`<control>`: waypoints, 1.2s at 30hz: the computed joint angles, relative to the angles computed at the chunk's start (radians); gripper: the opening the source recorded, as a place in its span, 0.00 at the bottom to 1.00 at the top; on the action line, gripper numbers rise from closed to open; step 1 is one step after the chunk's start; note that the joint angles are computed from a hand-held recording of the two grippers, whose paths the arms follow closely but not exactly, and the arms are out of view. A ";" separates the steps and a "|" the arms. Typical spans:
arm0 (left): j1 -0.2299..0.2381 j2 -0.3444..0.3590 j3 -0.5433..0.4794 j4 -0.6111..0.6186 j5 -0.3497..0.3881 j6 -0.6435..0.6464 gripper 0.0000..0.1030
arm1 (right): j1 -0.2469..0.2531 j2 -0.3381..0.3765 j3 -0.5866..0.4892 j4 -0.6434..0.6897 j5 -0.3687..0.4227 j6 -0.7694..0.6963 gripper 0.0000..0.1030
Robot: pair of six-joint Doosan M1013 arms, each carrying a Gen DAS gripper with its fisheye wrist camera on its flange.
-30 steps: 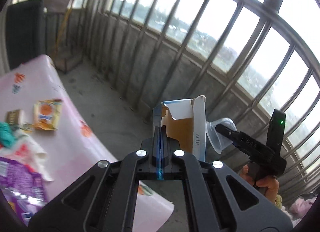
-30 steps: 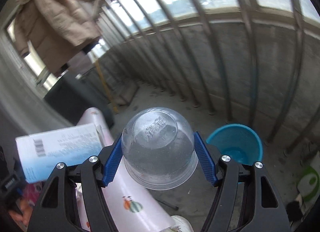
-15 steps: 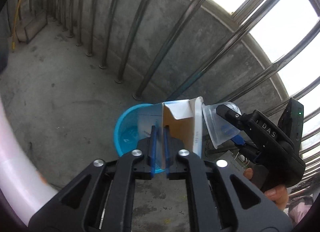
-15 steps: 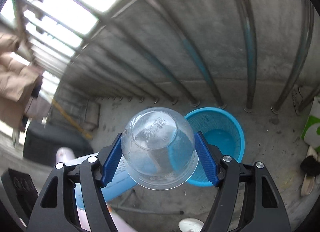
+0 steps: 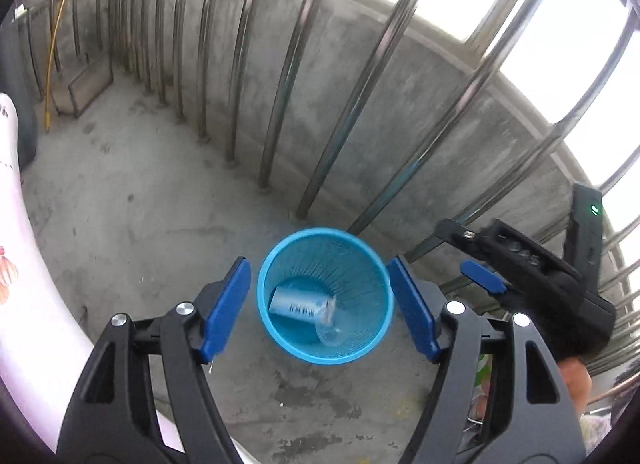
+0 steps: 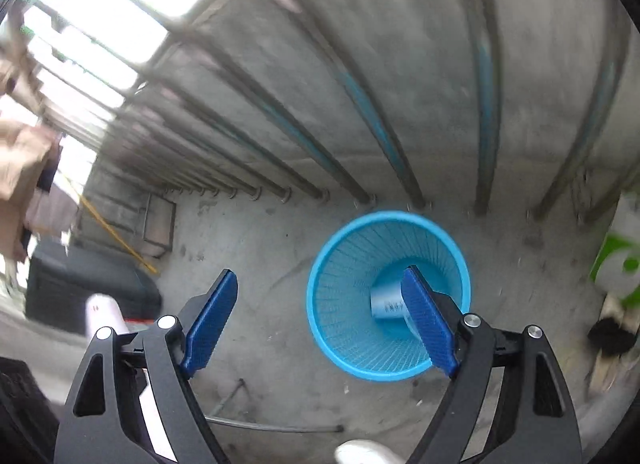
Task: Collect trash
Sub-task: 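Open both tools to drop the box and cup into the wastebasket, then move both tools back over the table toward the remaining trash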
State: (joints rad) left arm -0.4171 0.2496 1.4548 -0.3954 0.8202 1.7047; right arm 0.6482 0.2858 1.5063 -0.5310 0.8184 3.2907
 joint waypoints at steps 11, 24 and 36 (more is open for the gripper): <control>0.078 -0.203 0.147 0.079 -0.037 -0.047 0.84 | 0.124 0.114 -0.257 -0.185 0.234 -0.303 0.94; 0.189 -0.361 0.209 0.091 -0.104 -0.052 0.88 | 0.238 0.191 -0.474 -0.316 0.293 -0.450 0.94; 0.318 -0.447 0.225 0.118 -0.103 -0.114 0.91 | 0.297 0.303 -0.702 -0.276 0.309 -0.700 0.94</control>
State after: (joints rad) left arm -0.0991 -0.1970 1.6799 -0.2773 0.7167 1.5905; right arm 0.9448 0.5889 0.8046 -0.8066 1.1278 2.5906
